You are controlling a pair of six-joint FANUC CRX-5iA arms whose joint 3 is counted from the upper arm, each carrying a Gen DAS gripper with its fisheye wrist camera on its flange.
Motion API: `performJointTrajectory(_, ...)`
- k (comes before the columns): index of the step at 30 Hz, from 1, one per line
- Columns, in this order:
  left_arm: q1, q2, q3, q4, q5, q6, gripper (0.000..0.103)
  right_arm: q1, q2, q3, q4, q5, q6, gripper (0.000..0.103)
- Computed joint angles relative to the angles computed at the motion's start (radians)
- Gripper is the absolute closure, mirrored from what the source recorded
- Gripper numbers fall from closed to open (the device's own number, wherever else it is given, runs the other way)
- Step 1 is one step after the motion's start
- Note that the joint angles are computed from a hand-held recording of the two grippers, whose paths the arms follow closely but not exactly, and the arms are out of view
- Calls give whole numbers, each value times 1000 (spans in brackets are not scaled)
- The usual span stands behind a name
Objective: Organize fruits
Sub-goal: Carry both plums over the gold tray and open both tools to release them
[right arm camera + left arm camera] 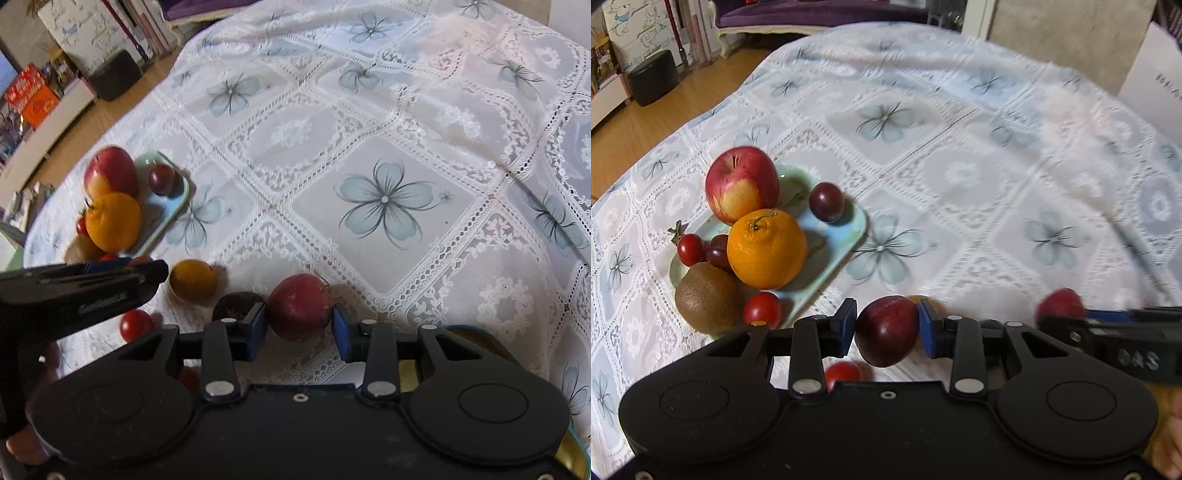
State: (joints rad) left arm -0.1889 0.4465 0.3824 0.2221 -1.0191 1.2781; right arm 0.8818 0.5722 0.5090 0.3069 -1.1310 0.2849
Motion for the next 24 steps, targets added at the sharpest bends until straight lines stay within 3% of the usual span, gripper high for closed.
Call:
performJointTrajectory(7,-2,-141,-146,59,44,-49,59,0,-85,-105,19,88,-74,64)
performJointTrajectory(15,9,-335,-382,137,24,-138,59,52,-122,-97,71,-30,-176,64)
performJointTrajectory(24,1,-472,-551,130,-10,-158,59,155,-236,-198,5,-168,-384,64)
